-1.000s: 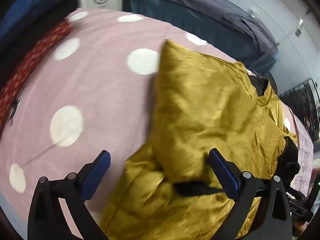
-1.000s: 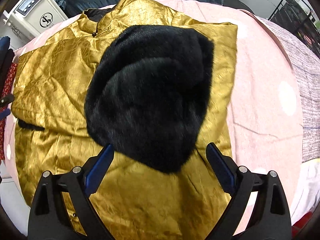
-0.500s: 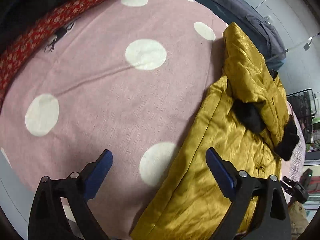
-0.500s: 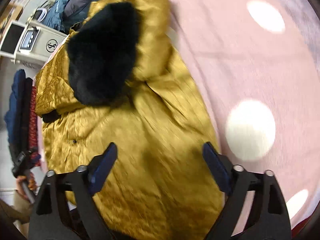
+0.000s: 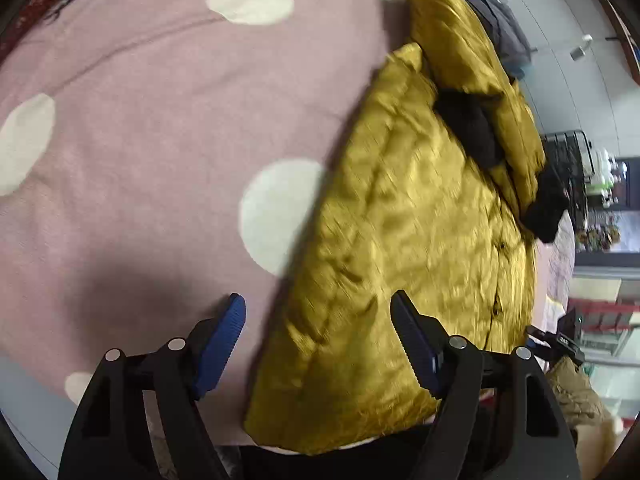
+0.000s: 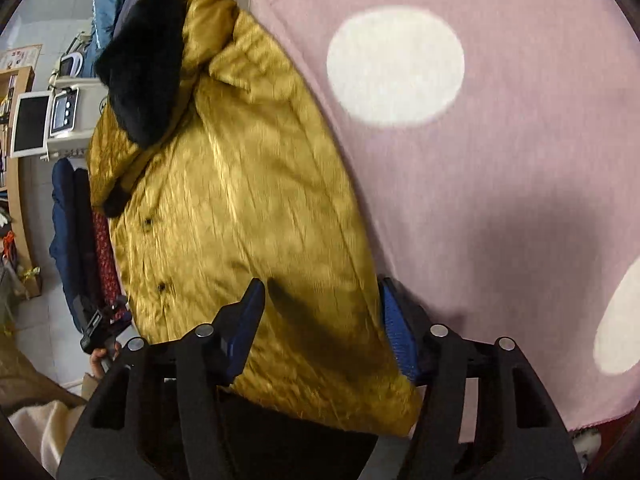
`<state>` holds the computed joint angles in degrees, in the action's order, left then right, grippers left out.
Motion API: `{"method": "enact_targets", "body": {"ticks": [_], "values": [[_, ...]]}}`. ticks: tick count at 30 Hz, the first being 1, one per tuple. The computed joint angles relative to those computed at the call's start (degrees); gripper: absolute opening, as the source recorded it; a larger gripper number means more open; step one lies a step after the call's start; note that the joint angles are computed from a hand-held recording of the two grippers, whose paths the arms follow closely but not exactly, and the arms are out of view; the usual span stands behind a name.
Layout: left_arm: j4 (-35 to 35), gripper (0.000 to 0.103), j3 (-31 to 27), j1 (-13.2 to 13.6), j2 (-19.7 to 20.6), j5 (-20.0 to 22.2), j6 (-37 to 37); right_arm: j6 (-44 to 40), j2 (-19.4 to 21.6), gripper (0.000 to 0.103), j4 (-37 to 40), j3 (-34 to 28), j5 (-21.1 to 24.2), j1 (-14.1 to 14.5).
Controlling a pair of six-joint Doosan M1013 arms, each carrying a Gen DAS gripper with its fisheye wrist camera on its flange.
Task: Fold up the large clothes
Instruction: 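Grasp the jacket hem with both grippers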
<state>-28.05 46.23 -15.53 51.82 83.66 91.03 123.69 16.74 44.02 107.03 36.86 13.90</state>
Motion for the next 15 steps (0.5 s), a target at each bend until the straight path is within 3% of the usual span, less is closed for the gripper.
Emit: {"method": "enact_targets", "body": {"ticks": [4,8,11,13,15], "values": [[0.03,0.07,0.95,-0.59,-0.07,3.78,3.62,-1.69,-0.29,0.057,3.25,1.21,-0.81,1.59],[1.1,0.064,2.65,-0.87,-0.91,3.65,5.14,-2.87,-0.73,0.055,6.35,2.06,-1.05,2.06],[0.14,0.04,1.92,-0.77,-0.43,4.86,4.08,-5.97,-0.29,0.041,9.23,1.72,0.39,2.16],[-0.38,0.03,0.54,-0.97,0.24,6.09,4.72,-8.53,0.22,0.038,11.35,1.35,1.5,2.18],[0.42,0.029,-1.76,-1.8,1.34,8.16,4.3,-9.06,0.96,0.038,11.18,0.33,2.77,2.29]]}}
